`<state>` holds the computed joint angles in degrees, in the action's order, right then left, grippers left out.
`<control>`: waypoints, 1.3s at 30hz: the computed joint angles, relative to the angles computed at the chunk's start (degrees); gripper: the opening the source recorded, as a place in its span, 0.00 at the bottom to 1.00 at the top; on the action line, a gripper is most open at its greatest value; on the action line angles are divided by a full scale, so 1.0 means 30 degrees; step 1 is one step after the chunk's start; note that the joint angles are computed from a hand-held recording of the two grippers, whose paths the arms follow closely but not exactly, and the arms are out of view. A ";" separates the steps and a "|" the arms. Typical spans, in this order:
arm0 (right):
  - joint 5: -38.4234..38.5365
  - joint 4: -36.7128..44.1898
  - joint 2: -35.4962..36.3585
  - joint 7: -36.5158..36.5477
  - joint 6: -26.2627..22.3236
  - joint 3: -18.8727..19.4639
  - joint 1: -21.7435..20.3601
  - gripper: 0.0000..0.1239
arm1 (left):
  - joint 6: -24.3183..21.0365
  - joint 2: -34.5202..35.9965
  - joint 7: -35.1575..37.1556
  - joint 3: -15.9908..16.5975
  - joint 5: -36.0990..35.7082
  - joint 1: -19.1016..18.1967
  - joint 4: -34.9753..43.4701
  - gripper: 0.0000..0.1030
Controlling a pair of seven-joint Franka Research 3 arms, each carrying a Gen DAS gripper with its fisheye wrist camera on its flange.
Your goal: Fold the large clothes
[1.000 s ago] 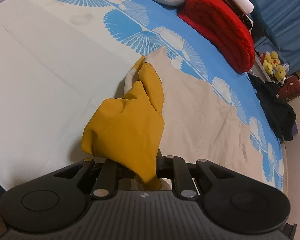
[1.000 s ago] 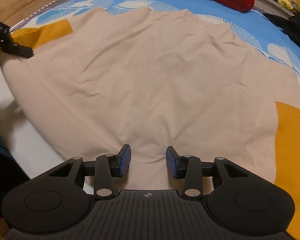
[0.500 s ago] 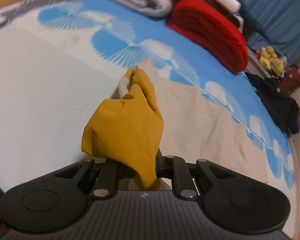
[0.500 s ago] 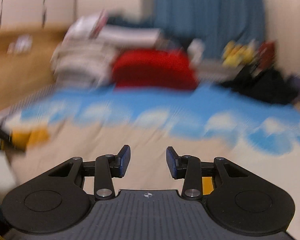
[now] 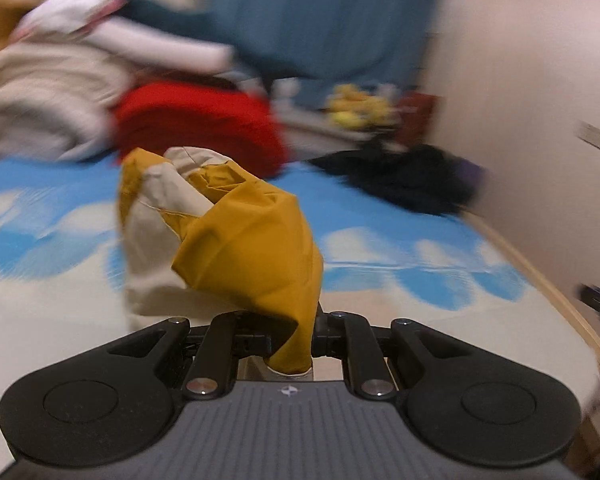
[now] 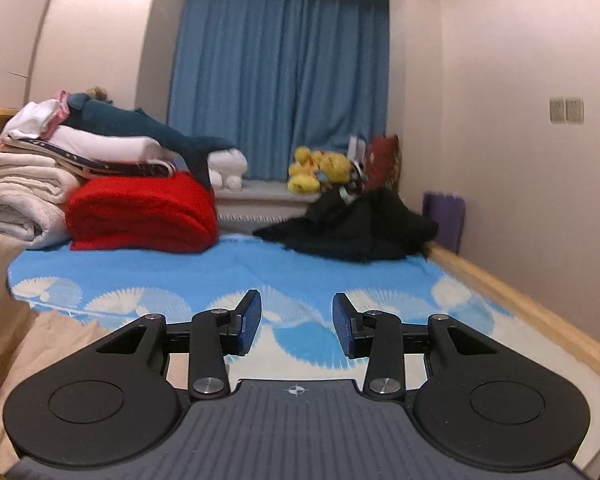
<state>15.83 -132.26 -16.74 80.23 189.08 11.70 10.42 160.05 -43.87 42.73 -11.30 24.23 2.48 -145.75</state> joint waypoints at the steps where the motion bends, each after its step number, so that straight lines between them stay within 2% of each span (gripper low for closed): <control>1: 0.0024 -0.0019 -0.0082 -0.0011 -0.0333 -0.0238 0.0078 0.33 | 0.0850 0.0843 0.0105 -0.0346 0.0191 -0.0201 0.0299 0.15; 3: 0.0037 -0.0291 -0.0261 -0.0079 -0.0517 -0.0778 0.0462 0.33 | 0.2033 0.2569 0.0504 -0.0839 0.0427 -0.0775 0.0970 0.15; 5: 0.0007 -0.0425 -0.0396 -0.0087 -0.0810 -0.0925 0.0543 0.33 | 0.2219 0.4757 0.1737 -0.0648 0.0070 -0.2309 0.1936 0.15; 7: 0.0012 -0.0476 -0.0490 0.0159 -0.1148 -0.0752 0.0402 0.33 | 0.1378 0.6807 0.4073 0.0681 -0.1661 -0.4847 0.2911 0.16; 8: 0.0136 -0.0344 -0.0395 0.0138 -0.1464 -0.1209 0.0892 0.33 | 0.0688 0.7755 0.5500 0.1438 -0.3076 -0.6133 0.3396 0.18; 9: 0.0355 -0.0096 -0.0177 0.0077 -0.1806 -0.1749 0.1527 0.33 | -0.0172 0.8592 0.7230 0.2251 -0.4960 -0.7394 0.3868 0.23; 10: 0.0668 0.0070 -0.0105 -0.0073 -0.2139 -0.2360 0.2212 0.33 | -0.1155 0.9239 0.8953 0.2993 -0.7065 -0.8458 0.4311 0.33; 11: 0.1063 0.0223 -0.0009 -0.0273 -0.2426 -0.2930 0.2884 0.33 | -0.1806 0.9542 1.0132 0.3380 -0.8575 -0.8950 0.4533 0.38; 12: 0.1382 0.0374 0.0159 -0.0359 -0.2591 -0.3150 0.3268 0.33 | -0.2263 0.9685 1.1052 0.3597 -0.9742 -0.9205 0.4706 0.49; 13: 0.1767 0.0582 0.0328 -0.0540 -0.2836 -0.3449 0.3726 0.33 | -0.2299 0.9555 1.1738 0.3722 -1.0618 -0.9259 0.4698 0.56; 15: 0.2685 0.0792 0.0507 -0.1236 -0.3029 -0.4039 0.4752 0.34 | -0.1630 0.8851 1.3306 0.4301 -1.3011 -0.9508 0.4314 0.64; 18: 0.4999 0.1251 0.1043 -0.3842 -0.2603 -0.5778 0.7571 0.34 | -0.0512 0.6814 1.5215 0.5543 -1.7151 -1.0024 0.2909 0.72; 19: 0.6268 0.1447 0.1160 -0.5192 -0.2649 -0.6785 0.8979 0.34 | -0.0204 0.6164 1.5397 0.5705 -1.7944 -0.9841 0.2479 0.72; 21: 0.8225 0.1946 0.1368 -0.7130 -0.3449 -0.7813 1.0564 0.34 | 0.0270 0.5370 1.4366 0.4949 -1.7637 -0.8455 0.2017 0.72; 23: 1.0699 0.2785 0.1560 -0.9120 -0.5436 -0.8784 1.1774 0.39 | 0.0149 0.4574 1.2515 0.3862 -1.5973 -0.6534 0.1552 0.72; 24: 1.1370 0.3293 0.1727 -0.9225 -0.7280 -0.9001 1.1762 0.41 | -0.0113 0.4281 1.1608 0.3447 -1.5071 -0.5728 0.1440 0.72; 26: 1.0402 0.4275 0.2375 -0.7449 -1.1183 -0.8754 1.0893 0.42 | -0.0918 0.3896 1.0052 0.2941 -1.3360 -0.4441 0.1608 0.72; 28: 0.7385 0.4789 0.2947 -0.5161 -1.3055 -0.7894 0.9896 0.42 | -0.1597 0.3353 0.8772 0.2603 -1.1877 -0.3503 0.1419 0.72; 30: 0.4030 0.4959 0.3289 -0.2978 -1.4015 -0.6899 0.8977 0.42 | -0.2644 0.3040 0.7437 0.2156 -1.0389 -0.2622 0.1474 0.72; 32: 0.2699 0.5204 0.3570 -0.2006 -1.4816 -0.6294 0.8320 0.40 | -0.3621 0.2659 0.6600 0.2100 -0.9202 -0.2172 0.1471 0.72; 33: 0.2870 0.5160 0.3532 -0.2006 -1.4958 -0.6095 0.8093 0.38 | -0.3995 0.2805 0.5990 0.1833 -0.8511 -0.1813 0.1665 0.72; 37: 0.4092 0.4733 0.3107 -0.3191 -1.5175 -0.5386 0.7319 0.07 | -0.4626 0.2742 0.4875 0.1999 -0.7128 -0.1580 0.1740 0.72; 39: 0.5045 0.4565 0.2829 -0.4293 -1.5308 -0.5199 0.6941 0.04 | -0.4716 0.2520 0.4651 0.2152 -0.6774 -0.1682 0.1563 0.72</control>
<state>30.96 -118.56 -8.25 67.35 143.16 -3.90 31.24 145.90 -36.31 56.68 -4.84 3.90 -2.57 -141.06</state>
